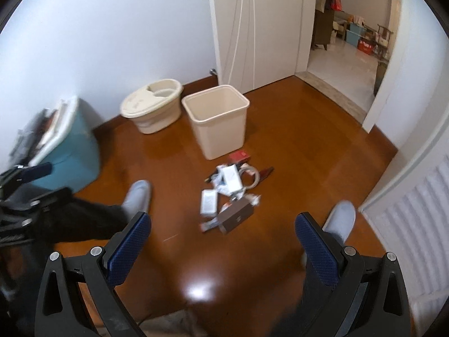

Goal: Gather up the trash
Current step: 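Grasp the white leaflet with the left tool while the right grasps the brown box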

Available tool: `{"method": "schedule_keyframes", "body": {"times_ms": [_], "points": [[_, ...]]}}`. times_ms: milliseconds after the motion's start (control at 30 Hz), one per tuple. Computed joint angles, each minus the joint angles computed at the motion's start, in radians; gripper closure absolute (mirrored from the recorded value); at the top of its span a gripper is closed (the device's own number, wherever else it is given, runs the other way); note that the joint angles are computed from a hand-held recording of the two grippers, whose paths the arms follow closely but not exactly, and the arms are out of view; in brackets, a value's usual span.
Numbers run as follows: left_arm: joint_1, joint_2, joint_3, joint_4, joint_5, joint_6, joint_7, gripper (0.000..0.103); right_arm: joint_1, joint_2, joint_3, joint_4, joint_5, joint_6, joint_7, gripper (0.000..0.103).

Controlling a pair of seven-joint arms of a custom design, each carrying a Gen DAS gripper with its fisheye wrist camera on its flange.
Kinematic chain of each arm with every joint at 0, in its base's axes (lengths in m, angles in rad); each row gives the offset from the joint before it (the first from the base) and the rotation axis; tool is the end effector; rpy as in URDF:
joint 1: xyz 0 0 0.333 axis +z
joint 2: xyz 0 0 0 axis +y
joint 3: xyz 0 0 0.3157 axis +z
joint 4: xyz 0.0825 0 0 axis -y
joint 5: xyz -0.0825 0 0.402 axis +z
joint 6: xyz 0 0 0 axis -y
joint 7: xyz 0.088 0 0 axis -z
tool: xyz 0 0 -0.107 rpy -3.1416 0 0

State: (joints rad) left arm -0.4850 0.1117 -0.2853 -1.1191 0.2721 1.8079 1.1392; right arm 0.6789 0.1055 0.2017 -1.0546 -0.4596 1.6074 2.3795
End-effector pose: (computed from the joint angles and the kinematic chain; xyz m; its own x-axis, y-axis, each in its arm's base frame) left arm 0.4556 -0.3885 0.8123 -0.3149 -0.9488 0.0249 -0.7734 0.2413 -0.5863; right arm 0.4076 0.4041 0.8260 -0.0093 -0.9990 -0.0445 -0.8154 0.0333 -0.5779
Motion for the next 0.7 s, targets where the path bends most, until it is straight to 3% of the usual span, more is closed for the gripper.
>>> {"method": "schedule_keyframes", "body": {"times_ms": [133,233,333,400,500,700], "points": [[-0.013,0.143,0.030,0.093,0.029,0.017,-0.024,0.016,-0.087,0.151,-0.055,0.045,0.116,0.091,-0.125,0.000],[-0.027,0.224,0.060,0.120,0.019,0.012,-0.036,0.016,-0.153,0.234,-0.083,-0.010,0.233,0.173,-0.169,0.000],[-0.032,0.327,0.078,0.205,-0.040,-0.057,-0.070,0.016,-0.213,0.234,-0.098,-0.187,0.374,0.302,-0.027,0.000],[-0.045,0.392,0.100,0.281,-0.051,-0.108,-0.090,0.016,-0.233,0.255,-0.105,-0.265,0.446,0.327,0.129,0.000],[-0.050,0.443,0.123,0.332,-0.068,-0.121,-0.125,0.016,-0.248,0.285,-0.109,-0.366,0.495,0.426,0.308,0.000],[-0.072,0.581,0.162,0.484,-0.056,-0.211,-0.137,0.015,-0.270,0.447,-0.096,-0.337,0.515,0.493,0.406,0.002]]}}
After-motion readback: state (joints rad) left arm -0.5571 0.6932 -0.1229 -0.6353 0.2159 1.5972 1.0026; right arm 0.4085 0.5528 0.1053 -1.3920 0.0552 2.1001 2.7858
